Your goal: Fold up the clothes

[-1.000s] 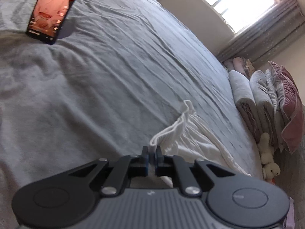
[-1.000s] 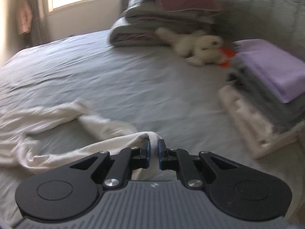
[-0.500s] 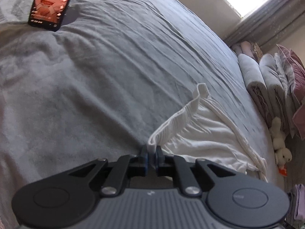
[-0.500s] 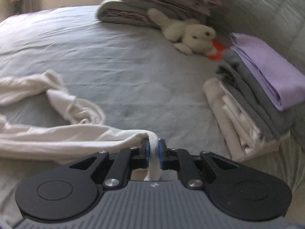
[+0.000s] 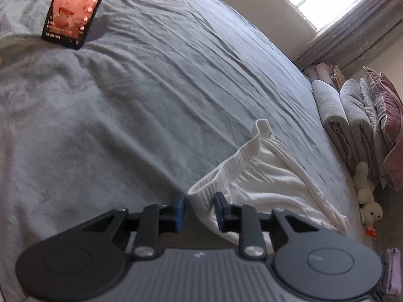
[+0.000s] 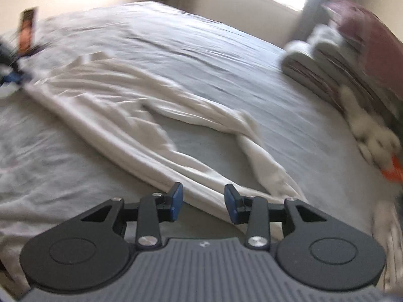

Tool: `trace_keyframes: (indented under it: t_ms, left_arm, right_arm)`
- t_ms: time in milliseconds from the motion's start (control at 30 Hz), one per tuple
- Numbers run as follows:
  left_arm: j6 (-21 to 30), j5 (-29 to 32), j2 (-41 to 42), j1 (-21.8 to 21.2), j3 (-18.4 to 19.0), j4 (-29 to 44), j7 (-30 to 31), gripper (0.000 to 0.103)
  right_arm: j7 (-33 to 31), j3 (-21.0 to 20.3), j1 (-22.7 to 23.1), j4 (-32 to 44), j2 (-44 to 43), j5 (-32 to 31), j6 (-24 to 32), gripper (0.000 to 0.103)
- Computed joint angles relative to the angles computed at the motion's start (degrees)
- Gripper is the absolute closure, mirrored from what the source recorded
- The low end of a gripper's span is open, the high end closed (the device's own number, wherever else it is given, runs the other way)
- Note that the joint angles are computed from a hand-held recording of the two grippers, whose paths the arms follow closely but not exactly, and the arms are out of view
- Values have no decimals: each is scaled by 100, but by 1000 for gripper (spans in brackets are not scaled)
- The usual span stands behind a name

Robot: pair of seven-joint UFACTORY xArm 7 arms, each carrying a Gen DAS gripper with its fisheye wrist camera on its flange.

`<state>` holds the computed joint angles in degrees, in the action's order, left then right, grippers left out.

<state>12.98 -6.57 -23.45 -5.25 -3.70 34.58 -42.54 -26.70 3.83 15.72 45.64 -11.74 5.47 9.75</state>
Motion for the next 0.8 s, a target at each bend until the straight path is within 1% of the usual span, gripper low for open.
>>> trace_keyframes:
  t_ms: [133,200,300,333,367,433,467,500,567,633,700,733,800]
  left_arm:
    - [-41,-24,7,-16,31,-10,31,83]
    - [-49,-7,16,3,9,-8,16,84]
    - [-50,69,12,69,-72,-12,-53,85]
    - [-48,107,10,94,-98,-11,-78,86]
    - [-49,135,12,106,-108,-10,-88,87]
    - [-46,194,18,128,-125,-6,-101,89]
    - [-33,228,24,134,-127,1,-87,90]
    - [-26,239,27,117,-108,5,-55,91]
    - [-34,173,8,1,6,-7,90,96]
    - [-63,42,-64,-160,159,-47,310,97]
    - [-76,-111,-144,-314,303,-87,547,97]
    - [-39,-205,-195,-401,386,-102,675,97]
    - [92,-456,-316,-601,594,-129,964,97]
  right_arm:
    - [-746,-110,389,193,275,419,46,63]
    - [-767,3,368,239,388,431,-22,64]
    - [-676,140,262,385,613,280,-12,72]
    - [-647,173,235,418,665,244,4,78]
    - [-619,199,211,461,723,219,27,89]
    - [-702,210,215,539,793,399,83,99]
    - [-759,208,218,556,787,536,101,101]
    - [-861,192,234,565,764,737,124,101]
    - [-1209,118,318,522,607,1280,233,101]
    - [-1877,-76,507,476,385,2079,451,101]
    - [-2648,-349,719,422,75,2959,847,101]
    - [-2895,-436,765,392,-69,3235,1041,101]
    - [-3233,-553,791,335,-306,3597,1389,101]
